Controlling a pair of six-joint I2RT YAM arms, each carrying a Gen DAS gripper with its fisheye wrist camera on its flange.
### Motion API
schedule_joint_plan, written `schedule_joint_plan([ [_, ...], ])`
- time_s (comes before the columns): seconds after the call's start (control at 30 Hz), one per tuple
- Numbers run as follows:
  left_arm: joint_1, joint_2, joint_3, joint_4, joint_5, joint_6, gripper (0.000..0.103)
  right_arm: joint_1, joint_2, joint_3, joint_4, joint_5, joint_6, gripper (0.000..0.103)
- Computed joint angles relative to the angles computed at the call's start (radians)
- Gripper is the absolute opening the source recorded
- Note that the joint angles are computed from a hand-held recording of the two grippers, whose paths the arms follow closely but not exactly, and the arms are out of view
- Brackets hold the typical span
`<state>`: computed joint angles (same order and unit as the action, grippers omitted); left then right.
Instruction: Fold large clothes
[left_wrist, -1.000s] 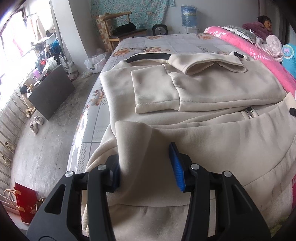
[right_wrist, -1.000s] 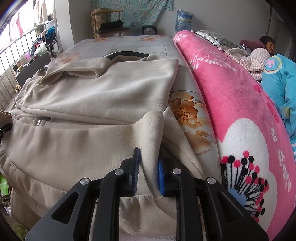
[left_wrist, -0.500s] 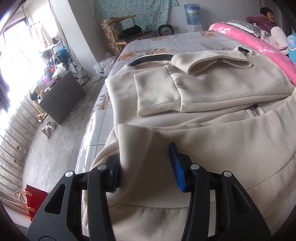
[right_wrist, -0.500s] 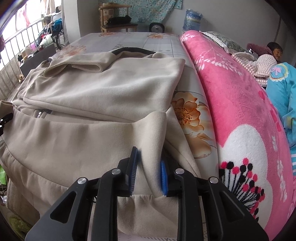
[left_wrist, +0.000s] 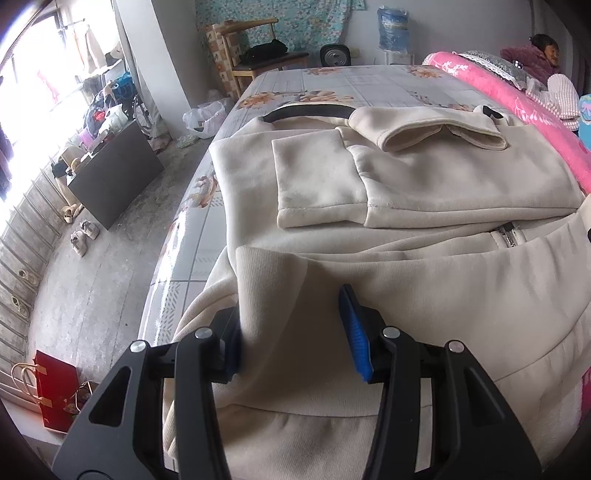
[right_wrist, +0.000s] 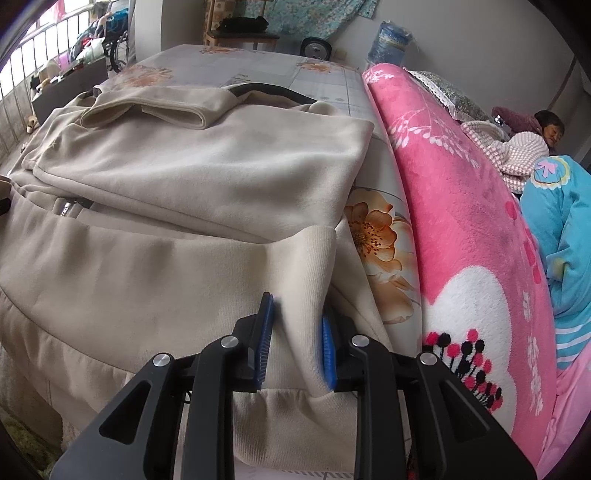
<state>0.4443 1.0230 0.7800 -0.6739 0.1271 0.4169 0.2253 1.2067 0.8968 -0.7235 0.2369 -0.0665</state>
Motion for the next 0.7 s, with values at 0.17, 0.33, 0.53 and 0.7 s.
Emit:
schedule_joint_plan([
  [0.17, 0.017, 0.005, 0.005, -0.009, 0.026, 0.008, 0.044, 0.030, 0.011, 0.009, -0.014, 0.045, 0.013, 0.023],
  [0.33, 0.029, 0.008, 0.005, -0.007, 0.046, 0.007, 0.039, 0.048, 0.016, 0.015, -0.019, 0.066, 0.033, 0.021],
  [0.53, 0.047, 0.001, 0.003, 0.000, 0.066, 0.012, 0.024, 0.071, -0.045, -0.002, -0.018, 0.092, 0.046, 0.007],
  [0.7, 0.169, -0.070, 0.003, -0.040, 0.179, 0.082, 0.005, 0.168, -0.206, -0.038, -0.052, 0.198, 0.066, 0.006],
])
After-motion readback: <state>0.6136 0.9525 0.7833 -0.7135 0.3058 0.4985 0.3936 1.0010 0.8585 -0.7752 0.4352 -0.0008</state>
